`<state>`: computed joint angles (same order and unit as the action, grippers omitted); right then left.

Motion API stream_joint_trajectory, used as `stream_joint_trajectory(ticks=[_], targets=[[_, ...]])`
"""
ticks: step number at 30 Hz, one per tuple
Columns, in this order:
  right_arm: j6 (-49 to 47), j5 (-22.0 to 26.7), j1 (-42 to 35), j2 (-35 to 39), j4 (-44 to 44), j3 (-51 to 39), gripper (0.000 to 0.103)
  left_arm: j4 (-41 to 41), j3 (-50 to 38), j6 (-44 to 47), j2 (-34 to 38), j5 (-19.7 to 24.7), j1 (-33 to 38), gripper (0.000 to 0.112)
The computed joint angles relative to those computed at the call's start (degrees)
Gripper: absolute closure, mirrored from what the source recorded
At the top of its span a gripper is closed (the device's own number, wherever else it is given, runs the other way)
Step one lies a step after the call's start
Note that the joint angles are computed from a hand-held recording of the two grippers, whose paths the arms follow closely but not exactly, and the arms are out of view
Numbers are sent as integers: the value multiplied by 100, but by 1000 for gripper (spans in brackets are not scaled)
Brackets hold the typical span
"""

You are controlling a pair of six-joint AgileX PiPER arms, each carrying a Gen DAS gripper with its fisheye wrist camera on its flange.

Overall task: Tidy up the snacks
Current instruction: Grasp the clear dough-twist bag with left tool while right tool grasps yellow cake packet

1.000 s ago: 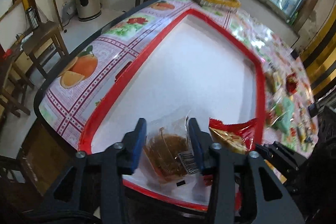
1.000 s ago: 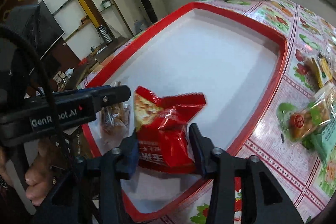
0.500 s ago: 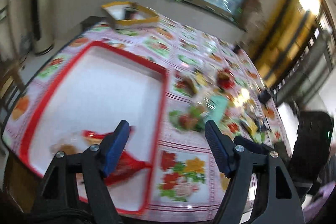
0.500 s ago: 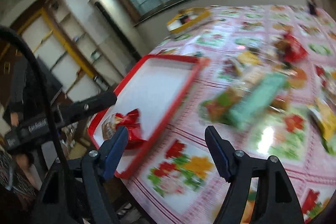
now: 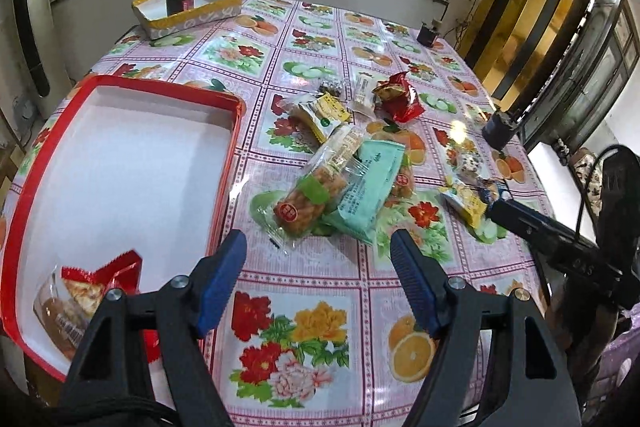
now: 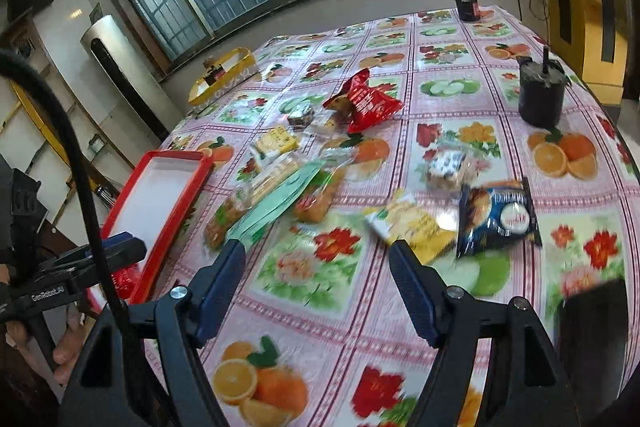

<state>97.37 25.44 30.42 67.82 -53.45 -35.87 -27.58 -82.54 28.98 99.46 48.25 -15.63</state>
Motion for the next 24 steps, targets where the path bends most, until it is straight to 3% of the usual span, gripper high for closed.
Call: stream_joint_trajectory(ticks=[2, 9, 11, 14, 21, 24], targets=[[-622, -424, -498, 253, 375, -87, 33, 96, -61, -71, 84, -47, -40, 38], [-2074, -47, -1051, 872, 1528, -467, 37, 467, -378, -371, 377, -67, -111, 38], [-1955, 175, -1077, 1011, 1436, -509, 37, 735, -592, -571, 517, 2, -177, 38], [-2110, 52, -1151, 1094, 1631, -423, 42, 966, -1042, -683, 831, 271, -260, 38], [-1105, 1238, -232, 1588, 717, -846, 62, 1731, -1988, -770, 1625, 628, -676, 38], [-914, 1376, -99, 1715, 501, -915, 64, 1881, -2420, -719, 2007, 980, -785, 41]])
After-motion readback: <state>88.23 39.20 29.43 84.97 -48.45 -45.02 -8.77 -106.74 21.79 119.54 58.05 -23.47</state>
